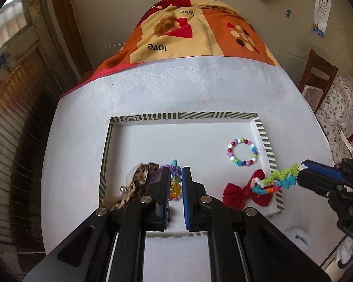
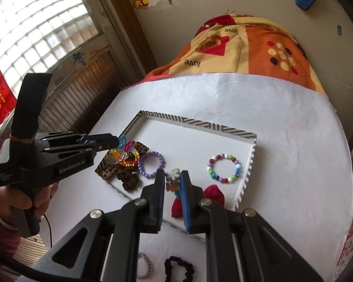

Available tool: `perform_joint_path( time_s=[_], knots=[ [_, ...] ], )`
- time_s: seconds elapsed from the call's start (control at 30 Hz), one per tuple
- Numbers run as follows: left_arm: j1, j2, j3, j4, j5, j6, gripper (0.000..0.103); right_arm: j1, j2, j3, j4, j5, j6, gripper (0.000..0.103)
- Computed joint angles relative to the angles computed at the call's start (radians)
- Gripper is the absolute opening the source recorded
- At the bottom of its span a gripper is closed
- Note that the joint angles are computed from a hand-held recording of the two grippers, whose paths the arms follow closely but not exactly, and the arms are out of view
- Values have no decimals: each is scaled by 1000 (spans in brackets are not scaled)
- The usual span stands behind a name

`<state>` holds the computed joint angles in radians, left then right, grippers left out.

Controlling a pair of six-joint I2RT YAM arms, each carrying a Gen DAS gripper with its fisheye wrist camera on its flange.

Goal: Organize jewelry
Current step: 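Carry both bracelets over the striped tray, then lower both bracelets into the tray and open both tools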

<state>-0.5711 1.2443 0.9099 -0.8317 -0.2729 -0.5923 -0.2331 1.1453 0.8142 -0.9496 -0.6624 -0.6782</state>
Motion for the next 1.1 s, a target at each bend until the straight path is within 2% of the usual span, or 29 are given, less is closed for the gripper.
perform_joint_path(
  time_s=[0.47,0.73,1.1],
  knots=[
    [192,200,68,148,86,148,2,219,188,22,237,101,206,13],
    [322,314,76,233,115,193,2,340,375,107,355,158,285,13],
    [478,376,-54,341,143,215,2,282,698,237,468,261,293,13]
  ],
)
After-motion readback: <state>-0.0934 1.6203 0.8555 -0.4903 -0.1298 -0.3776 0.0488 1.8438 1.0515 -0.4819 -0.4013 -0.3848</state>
